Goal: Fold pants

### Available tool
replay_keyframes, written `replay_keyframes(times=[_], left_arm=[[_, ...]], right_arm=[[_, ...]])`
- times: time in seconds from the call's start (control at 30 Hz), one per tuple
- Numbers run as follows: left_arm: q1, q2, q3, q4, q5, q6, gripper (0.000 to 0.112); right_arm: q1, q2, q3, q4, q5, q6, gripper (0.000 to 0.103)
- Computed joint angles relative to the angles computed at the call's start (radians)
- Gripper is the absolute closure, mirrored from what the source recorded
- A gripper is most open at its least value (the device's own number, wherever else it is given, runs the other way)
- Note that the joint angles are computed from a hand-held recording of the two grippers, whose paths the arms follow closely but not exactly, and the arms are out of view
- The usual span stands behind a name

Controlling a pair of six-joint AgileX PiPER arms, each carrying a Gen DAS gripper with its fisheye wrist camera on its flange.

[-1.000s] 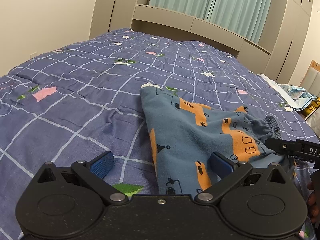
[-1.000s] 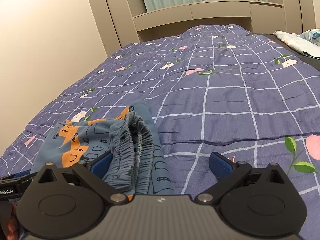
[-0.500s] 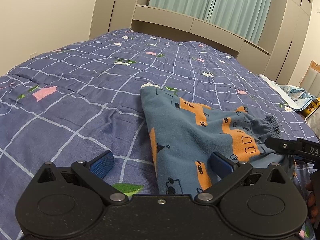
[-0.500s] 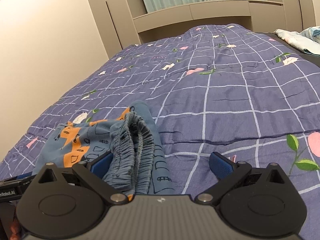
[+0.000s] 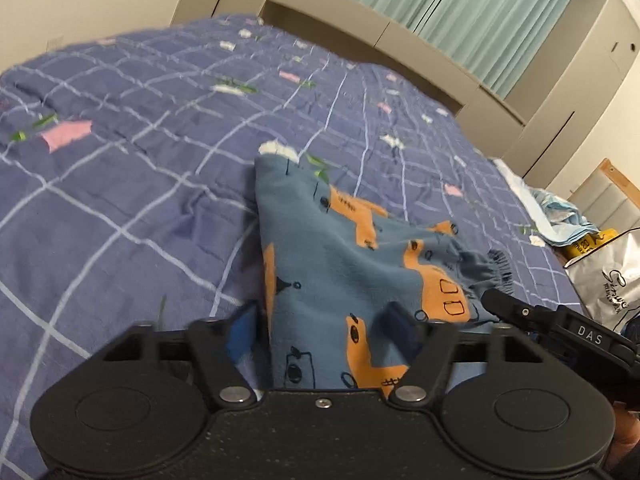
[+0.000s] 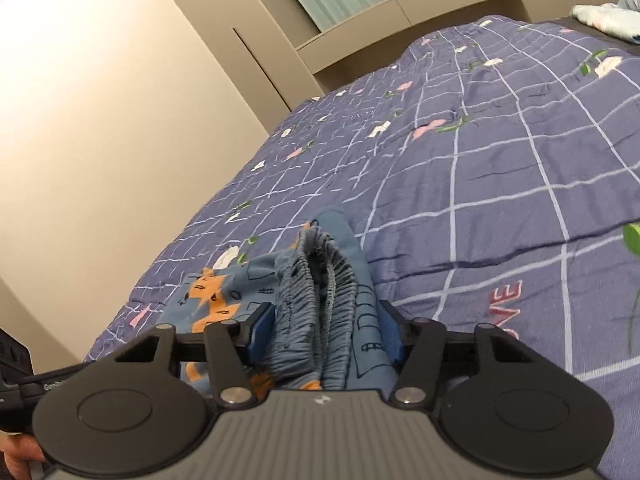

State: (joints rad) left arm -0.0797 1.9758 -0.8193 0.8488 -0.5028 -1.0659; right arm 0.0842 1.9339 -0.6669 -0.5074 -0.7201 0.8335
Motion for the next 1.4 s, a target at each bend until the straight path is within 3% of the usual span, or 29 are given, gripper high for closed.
replay_keyframes(times=[0.07, 0.17, 0.33, 0.6, 0.8, 0.97, 1.07, 1.2, 1.4], left_arm=[[-0.001, 0.0, -0.009, 0.034, -0.003, -0.042, 0.066], [-0.024, -0.021, -0.008, -0.021, 0.02, 0.023, 0.092], [-0.052, -0.053, -0.034, -0.05, 0.042, 0.134, 0.094], [-0.078, -0.002, -0.163, 0.107, 0.008, 0.11, 0.094], [-0.112, 0.048, -0.196, 0.098, 0.069, 0.086, 0.089], [-0.099, 0.037, -0.173, 0.075, 0.079, 0.094, 0.076], [-0.099, 0.007, -0.145, 0.053, 0.081, 0.105, 0.055], [-0.108, -0.064, -0.072, -0.078, 0.073, 0.227, 0.03], [-0.099, -0.208, 0.079, -0.177, 0.042, 0.347, 0.014]], right_arm=[[0.001, -0.004, 0.005, -0.002, -0.007, 0.0, 0.061], [0.047, -0.037, 0.03, 0.118, 0.009, -0.098, 0.074], [0.13, -0.107, 0.093, 0.349, 0.016, -0.234, 0.084], [0.319, -0.222, 0.201, 0.888, -0.032, -0.624, 0.085], [0.328, -0.207, 0.177, 0.955, 0.008, -0.67, 0.082], [0.372, -0.199, 0.156, 1.076, 0.005, -0.772, 0.066], [0.401, -0.208, 0.166, 1.144, -0.023, -0.82, 0.046], [0.46, -0.26, 0.198, 1.243, -0.042, -0.906, 0.031], [0.613, -0.399, 0.27, 1.47, -0.09, -1.079, 0.011]])
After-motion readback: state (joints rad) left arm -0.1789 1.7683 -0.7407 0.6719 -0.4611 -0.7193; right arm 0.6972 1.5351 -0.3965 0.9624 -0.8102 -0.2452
